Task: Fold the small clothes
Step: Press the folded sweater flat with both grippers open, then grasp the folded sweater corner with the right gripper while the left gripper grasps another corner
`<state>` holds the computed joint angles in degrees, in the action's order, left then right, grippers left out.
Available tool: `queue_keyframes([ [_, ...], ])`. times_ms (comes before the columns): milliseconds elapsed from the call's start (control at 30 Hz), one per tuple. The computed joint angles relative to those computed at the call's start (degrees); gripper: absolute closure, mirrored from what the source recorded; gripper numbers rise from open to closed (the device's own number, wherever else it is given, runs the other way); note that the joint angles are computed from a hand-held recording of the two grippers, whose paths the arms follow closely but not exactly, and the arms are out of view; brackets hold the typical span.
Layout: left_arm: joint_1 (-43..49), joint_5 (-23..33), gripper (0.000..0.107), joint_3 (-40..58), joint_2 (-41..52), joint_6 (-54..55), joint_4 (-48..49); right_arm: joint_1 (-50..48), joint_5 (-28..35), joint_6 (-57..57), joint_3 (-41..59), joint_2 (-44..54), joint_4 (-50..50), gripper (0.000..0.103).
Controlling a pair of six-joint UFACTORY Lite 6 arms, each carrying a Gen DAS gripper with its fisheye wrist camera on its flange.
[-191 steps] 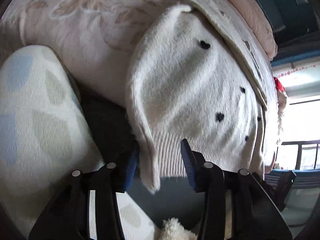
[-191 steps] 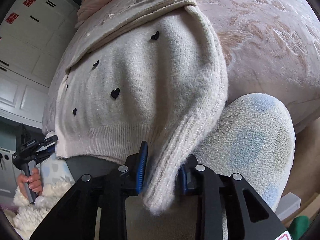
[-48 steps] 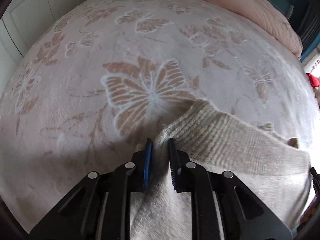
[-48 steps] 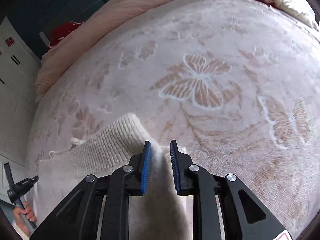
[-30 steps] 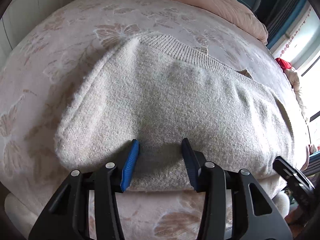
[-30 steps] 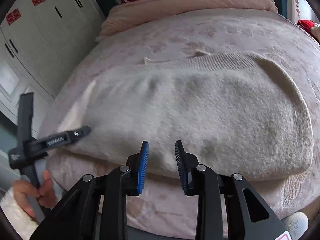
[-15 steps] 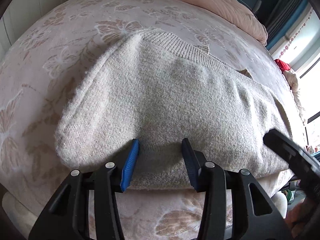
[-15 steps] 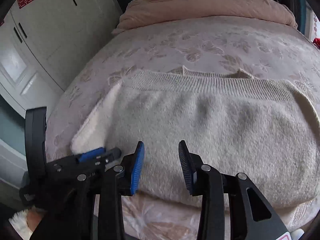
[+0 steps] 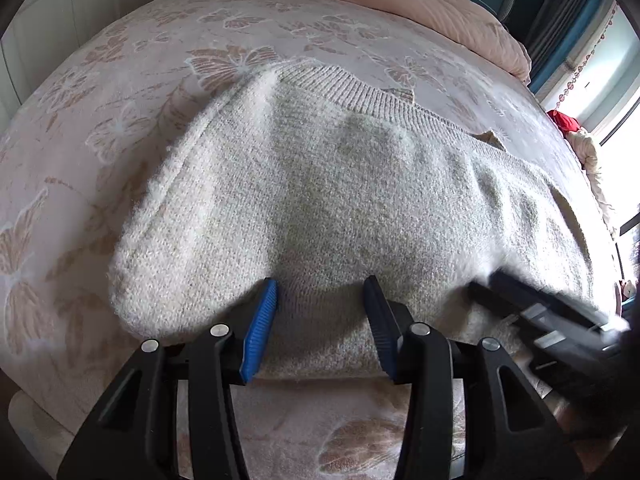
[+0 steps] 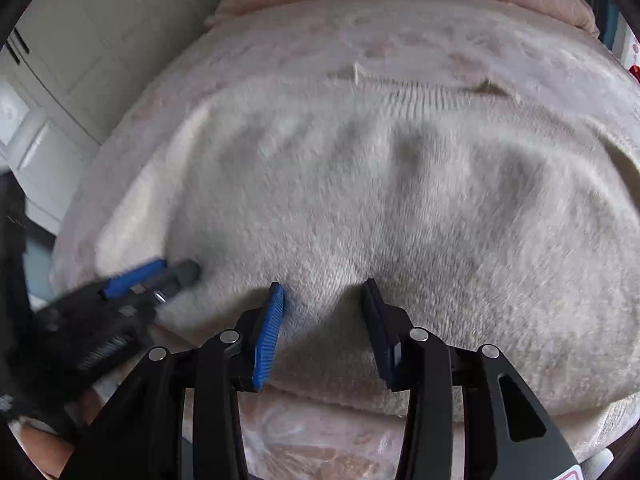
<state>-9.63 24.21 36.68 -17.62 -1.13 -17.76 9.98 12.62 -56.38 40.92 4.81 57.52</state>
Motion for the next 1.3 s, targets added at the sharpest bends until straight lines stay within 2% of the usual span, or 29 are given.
queue_keyframes([
  [67,1.1,1.4,0.064,-0.5,-1.9,1.8,-2.4,0.2,-0.8,-5.9,-3.1,-4.5,4.8,0.062],
  [133,4.8,5.1,0.064,-1.6,-5.9,6.5,-7.8,-3.7,4.5,-3.2,-5.1,-11.3,1.7,0.063],
  [167,9.3,8.3,0.063,-3.4,-10.5,10.5,-12.5,-6.5,6.9,-3.5,-6.3,-15.1,1.2,0.063],
  [267,24.7,18.1,0.05,-7.3,-18.7,21.5,-21.3,-21.0,12.9,-9.5,-9.3,-23.4,0.6,0.062],
  [367,37.5,24.4,0.05,-8.9,-17.8,29.3,-24.5,-37.7,15.6,-19.6,-6.8,-18.2,2.8,0.062],
  [467,45.2,27.8,0.05,-10.7,-15.1,33.1,-29.2,-50.4,14.2,-28.5,-3.0,-8.6,6.3,0.062],
  [500,45.8,28.4,0.049,-11.2,-14.4,33.4,-30.4,-53.7,13.9,-31.5,-1.2,-4.6,7.7,0.065],
  [567,42.9,27.0,0.048,-11.6,-13.5,30.8,-31.3,-57.8,16.8,-35.8,1.9,1.9,9.0,0.067],
  [667,32.8,20.4,0.036,-11.3,-14.2,22.7,-29.5,-58.8,18.9,-35.2,0.8,-0.5,8.1,0.065],
  [700,30.7,18.9,0.032,-11.1,-14.1,20.8,-29.4,-58.6,19.2,-34.8,-0.1,-2.5,8.2,0.059],
  [733,29.2,17.7,0.03,-10.8,-13.6,19.6,-30.1,-59.0,20.2,-34.3,-0.4,-4.0,8.1,0.049],
  [800,27.8,15.6,0.023,-10.0,-11.6,18.0,-32.2,-61.0,21.8,-32.9,-1.2,-6.2,8.2,0.04],
  [967,31.0,14.8,0.017,-8.3,-3.2,21.5,-41.8,-67.9,34.6,-21.5,5.2,5.9,1.7,0.039],
  [1067,29.3,12.9,0.011,-6.5,-0.9,18.2,-42.2,-67.5,38.3,-20.4,8.0,12.7,3.1,0.039],
  [1133,27.2,11.5,0.01,-4.3,0.9,14.3,-39.4,-65.4,37.7,-20.8,10.2,15.1,7.5,0.038],
  [1167,26.5,10.9,0.011,-3.5,1.4,13.2,-38.6,-64.0,37.2,-19.1,11.9,16.4,8.6,0.037],
  [1200,26.3,10.6,0.018,-3.0,1.4,13.4,-38.6,-62.7,37.1,-17.2,13.9,18.1,9.9,0.038],
  [1233,25.8,10.2,0.029,-2.1,1.5,12.7,-37.3,-61.6,36.6,-15.8,15.2,19.1,11.0,0.058],
  [1267,24.9,10.0,0.06,-0.3,2.2,10.6,-33.6,-60.4,36.3,-15.3,16.1,19.4,11.8,0.076],
  [1300,25.1,10.7,0.076,1.0,2.3,9.5,-30.5,-59.2,36.6,-14.6,16.6,18.9,11.7,0.076],
])
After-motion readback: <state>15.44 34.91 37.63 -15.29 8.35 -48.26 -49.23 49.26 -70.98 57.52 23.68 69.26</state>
